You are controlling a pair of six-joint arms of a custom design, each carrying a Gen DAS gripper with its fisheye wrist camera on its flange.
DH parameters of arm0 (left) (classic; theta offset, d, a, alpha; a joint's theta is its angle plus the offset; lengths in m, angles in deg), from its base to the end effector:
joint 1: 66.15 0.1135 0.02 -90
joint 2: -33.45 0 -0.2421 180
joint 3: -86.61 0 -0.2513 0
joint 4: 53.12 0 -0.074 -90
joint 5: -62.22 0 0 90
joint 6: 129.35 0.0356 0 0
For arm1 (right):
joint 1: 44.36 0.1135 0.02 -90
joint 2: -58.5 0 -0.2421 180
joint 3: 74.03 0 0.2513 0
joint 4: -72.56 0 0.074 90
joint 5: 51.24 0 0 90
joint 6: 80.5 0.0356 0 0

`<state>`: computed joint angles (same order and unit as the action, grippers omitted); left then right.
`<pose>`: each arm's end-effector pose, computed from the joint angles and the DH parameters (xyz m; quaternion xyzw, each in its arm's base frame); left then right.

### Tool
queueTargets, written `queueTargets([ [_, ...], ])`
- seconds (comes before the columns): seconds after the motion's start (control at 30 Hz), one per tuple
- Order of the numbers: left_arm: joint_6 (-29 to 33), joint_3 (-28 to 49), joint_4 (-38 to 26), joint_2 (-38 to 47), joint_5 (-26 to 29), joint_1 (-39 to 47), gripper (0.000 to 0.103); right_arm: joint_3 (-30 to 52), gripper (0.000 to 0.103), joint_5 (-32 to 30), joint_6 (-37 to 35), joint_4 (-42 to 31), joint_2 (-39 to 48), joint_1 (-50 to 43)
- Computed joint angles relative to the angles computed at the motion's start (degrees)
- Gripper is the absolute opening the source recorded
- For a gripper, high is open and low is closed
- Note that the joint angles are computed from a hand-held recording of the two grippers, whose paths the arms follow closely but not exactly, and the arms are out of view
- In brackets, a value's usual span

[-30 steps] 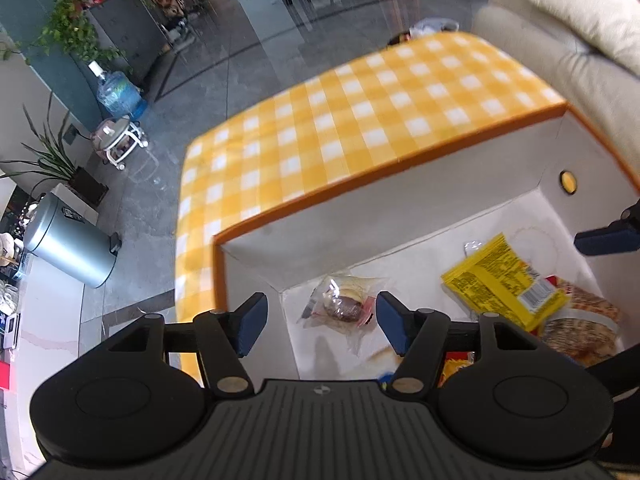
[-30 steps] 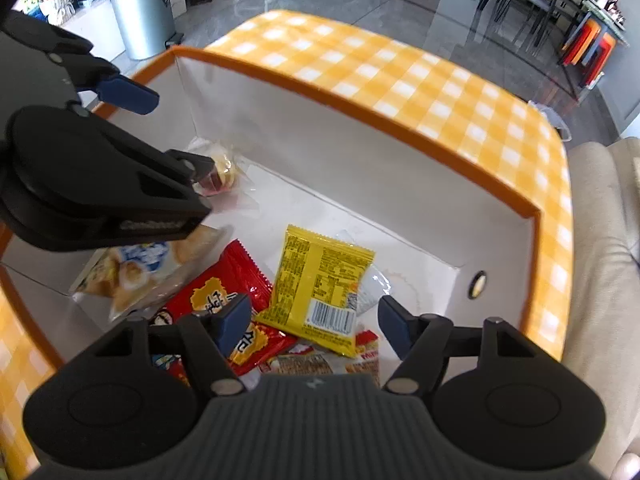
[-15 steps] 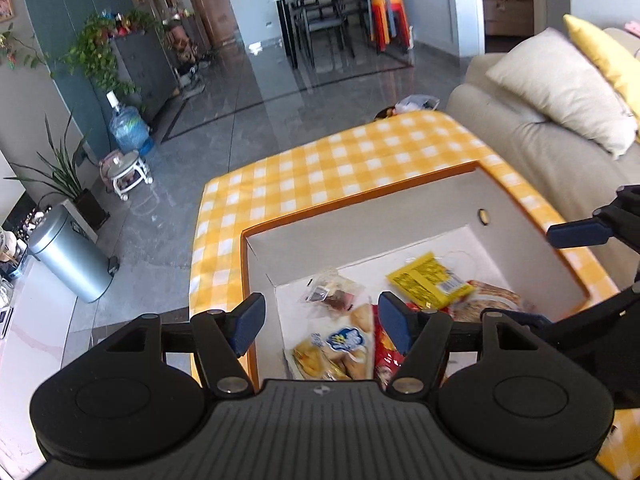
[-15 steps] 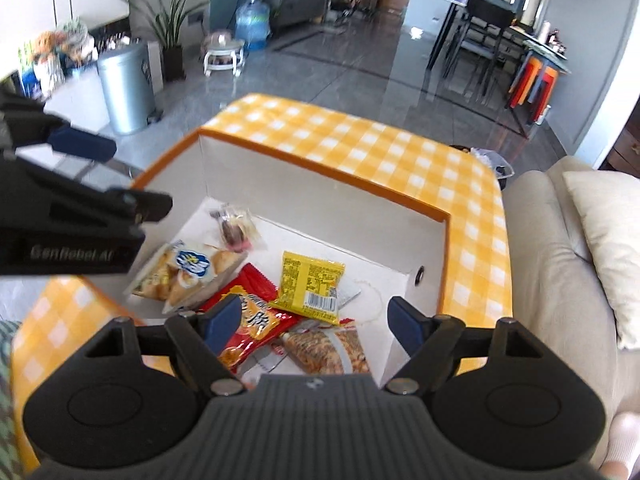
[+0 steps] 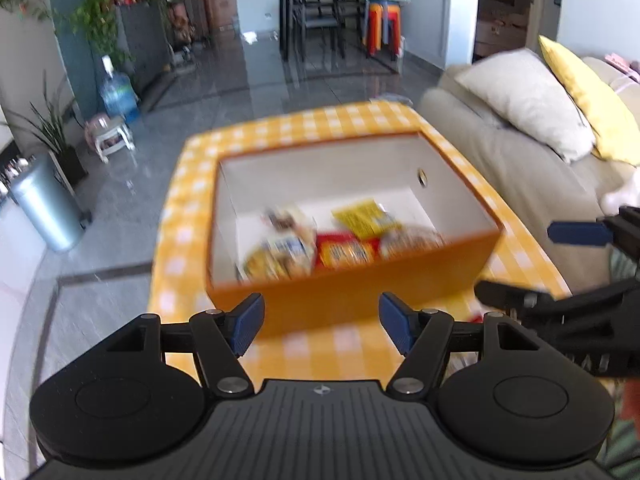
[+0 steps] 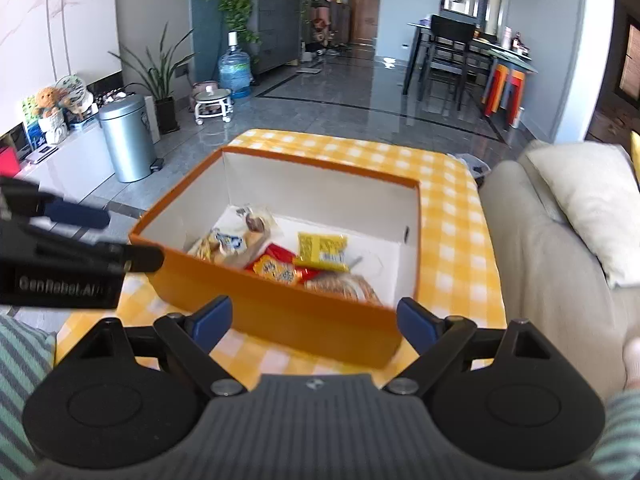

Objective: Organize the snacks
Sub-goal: 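Withdraw both open tools back toward the remaining snacks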

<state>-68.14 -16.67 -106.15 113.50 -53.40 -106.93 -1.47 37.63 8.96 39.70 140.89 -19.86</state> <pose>0.2280 -0.1763 0.2490 0.0337 0.9350 0.0133 0.3528 0.2874 0.1317 0.2363 -0.2024 0.8933 0.0921 0.3906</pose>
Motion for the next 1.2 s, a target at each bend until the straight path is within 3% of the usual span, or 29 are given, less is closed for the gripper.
queueTargets([
  [0.23,-4.3,-5.8,0.4,-0.3,2.6,-4.9,0.077,-8.4,0.086,0.5,3.4,-1.3,-6.3,-1.3],
  [0.5,-7.0,-8.4,2.9,0.0,7.0,-8.4,0.075,-14.2,0.086,-1.6,5.2,-8.2,-8.5,-5.4],
  [0.8,-4.3,-10.3,8.3,0.8,14.4,-7.4,0.070,-12.7,0.081,-5.0,6.5,-15.6,-7.3,-9.8],
  [0.87,-3.6,-9.7,8.1,1.6,14.7,-7.9,0.067,-11.5,0.080,-4.9,6.9,-16.9,-7.7,-9.5],
  [0.97,-2.9,-9.3,8.4,1.9,15.3,-8.4,0.064,-8.9,0.068,-4.8,8.5,-20.0,-6.9,-8.9],
  [1.2,-3.0,-10.0,8.5,1.0,15.9,-8.8,0.063,-5.1,0.068,-2.4,13.9,-22.8,-4.2,-4.9],
])
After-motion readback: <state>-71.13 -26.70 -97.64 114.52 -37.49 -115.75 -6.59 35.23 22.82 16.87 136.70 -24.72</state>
